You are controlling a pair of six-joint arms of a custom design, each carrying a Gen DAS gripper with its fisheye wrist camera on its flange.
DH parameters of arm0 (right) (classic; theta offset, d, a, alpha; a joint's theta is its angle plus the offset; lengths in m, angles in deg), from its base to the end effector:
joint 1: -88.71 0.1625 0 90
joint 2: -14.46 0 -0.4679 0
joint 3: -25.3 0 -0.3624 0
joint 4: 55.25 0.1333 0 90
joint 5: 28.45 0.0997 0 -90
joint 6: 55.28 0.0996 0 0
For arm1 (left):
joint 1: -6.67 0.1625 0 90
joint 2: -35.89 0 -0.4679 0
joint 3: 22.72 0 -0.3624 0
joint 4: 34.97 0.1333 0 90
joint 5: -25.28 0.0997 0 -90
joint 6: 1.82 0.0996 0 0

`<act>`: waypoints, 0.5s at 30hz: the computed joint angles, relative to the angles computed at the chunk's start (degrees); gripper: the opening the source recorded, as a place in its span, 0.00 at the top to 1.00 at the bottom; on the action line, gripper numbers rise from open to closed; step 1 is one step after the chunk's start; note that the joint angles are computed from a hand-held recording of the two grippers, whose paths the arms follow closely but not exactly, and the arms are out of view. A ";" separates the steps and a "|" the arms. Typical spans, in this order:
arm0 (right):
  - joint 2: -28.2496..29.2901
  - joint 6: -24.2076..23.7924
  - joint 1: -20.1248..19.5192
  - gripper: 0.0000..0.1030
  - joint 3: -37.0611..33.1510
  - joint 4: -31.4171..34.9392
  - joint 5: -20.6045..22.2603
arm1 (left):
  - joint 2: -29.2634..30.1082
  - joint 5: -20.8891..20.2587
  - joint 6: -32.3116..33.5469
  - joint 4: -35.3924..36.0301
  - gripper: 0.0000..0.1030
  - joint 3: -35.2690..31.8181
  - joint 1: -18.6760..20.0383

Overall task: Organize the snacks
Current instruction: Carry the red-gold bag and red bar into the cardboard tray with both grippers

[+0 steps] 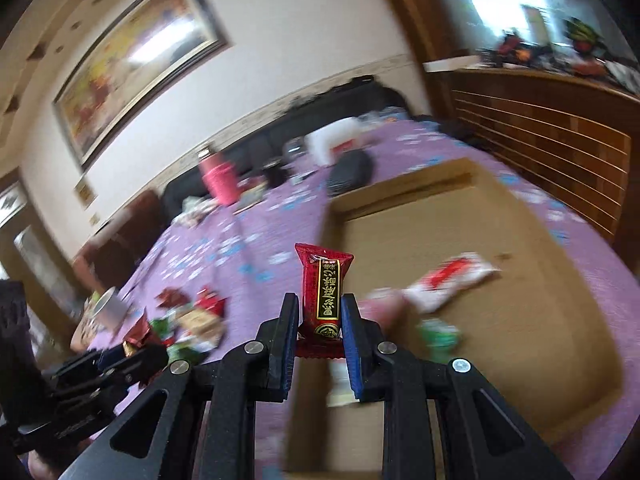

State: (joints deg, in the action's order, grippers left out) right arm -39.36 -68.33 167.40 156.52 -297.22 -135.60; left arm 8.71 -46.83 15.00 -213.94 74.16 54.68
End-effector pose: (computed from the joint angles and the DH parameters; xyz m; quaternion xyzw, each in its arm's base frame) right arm 0.0090 -0.4847 0.2573 -0.0784 -0.7880 0.5605 0.2423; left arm -0.3246 -0.6057 -0.0202 0.4555 0.8612 -0.1948 0.1136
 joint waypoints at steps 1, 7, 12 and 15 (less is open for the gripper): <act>-0.45 0.53 -0.72 0.78 0.59 -0.80 -0.16 | 0.45 -0.73 -0.23 0.68 0.66 -0.37 -0.35; -2.78 5.07 -5.01 0.78 2.84 -1.93 -0.84 | 4.71 -5.99 0.51 4.19 0.66 -3.31 -3.03; -4.16 8.65 -6.77 0.78 2.72 2.03 1.54 | 7.79 -7.98 1.64 6.63 0.66 -5.44 -4.43; -4.00 8.36 -6.45 0.78 1.90 3.25 1.26 | 8.75 -7.81 2.48 7.35 0.66 -6.09 -4.61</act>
State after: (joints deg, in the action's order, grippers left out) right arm -43.36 -59.97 160.95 158.41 -293.96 -134.34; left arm 17.47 -54.64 17.48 -206.60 68.07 50.07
